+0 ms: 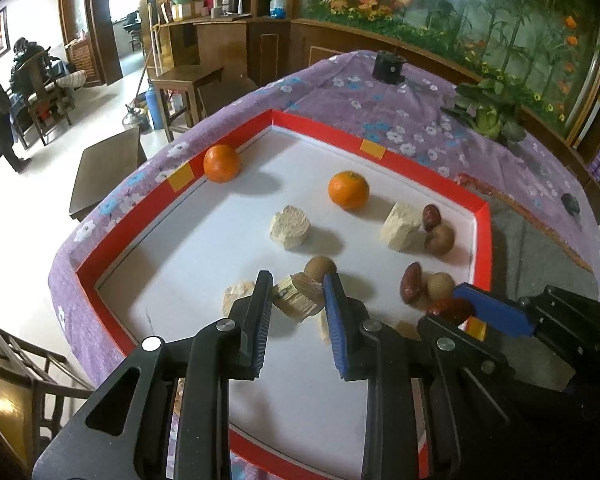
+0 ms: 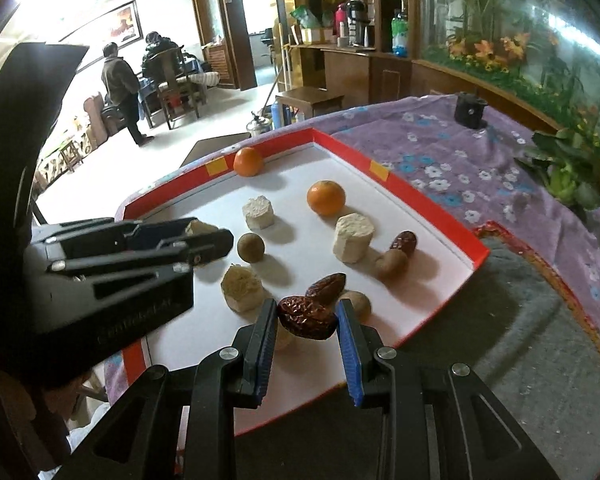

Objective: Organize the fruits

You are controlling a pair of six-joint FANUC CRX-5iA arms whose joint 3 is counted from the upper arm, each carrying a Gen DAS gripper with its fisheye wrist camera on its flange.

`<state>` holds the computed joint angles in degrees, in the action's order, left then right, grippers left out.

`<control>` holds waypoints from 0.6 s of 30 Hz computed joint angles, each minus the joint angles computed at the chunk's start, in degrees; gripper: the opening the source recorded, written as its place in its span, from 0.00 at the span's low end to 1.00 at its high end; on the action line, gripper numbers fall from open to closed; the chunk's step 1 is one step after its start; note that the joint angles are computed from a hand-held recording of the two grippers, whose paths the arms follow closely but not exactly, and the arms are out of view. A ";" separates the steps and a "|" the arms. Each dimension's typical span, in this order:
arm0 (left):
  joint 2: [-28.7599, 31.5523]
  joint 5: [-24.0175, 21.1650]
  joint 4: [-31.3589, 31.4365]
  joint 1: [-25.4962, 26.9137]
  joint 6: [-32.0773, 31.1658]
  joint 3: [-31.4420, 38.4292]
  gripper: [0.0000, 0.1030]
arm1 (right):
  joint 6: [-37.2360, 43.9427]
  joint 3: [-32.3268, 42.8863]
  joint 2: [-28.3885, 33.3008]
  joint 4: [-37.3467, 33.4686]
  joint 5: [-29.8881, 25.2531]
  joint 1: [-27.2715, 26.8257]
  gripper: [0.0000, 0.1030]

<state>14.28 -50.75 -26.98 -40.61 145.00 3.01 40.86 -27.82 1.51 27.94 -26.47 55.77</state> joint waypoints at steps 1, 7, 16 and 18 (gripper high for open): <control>0.17 -0.25 -0.05 -0.02 0.20 0.01 0.25 | 0.52 0.36 0.43 -0.62 0.02 -0.10 0.28; 1.37 -2.72 -1.95 -0.64 2.88 1.42 0.25 | 2.35 0.21 1.29 -3.34 2.08 -0.80 0.28; 2.09 -4.14 -3.88 -1.56 5.90 2.39 0.45 | 0.51 -1.74 -0.68 -2.01 3.06 -0.48 0.39; 1.96 -4.90 -5.34 -2.28 7.05 2.70 0.53 | -0.53 -2.48 -1.62 -1.64 3.12 -0.28 0.39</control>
<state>16.24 -55.65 -32.32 -42.88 152.06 5.71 40.33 -30.30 -0.11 26.29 -23.34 55.49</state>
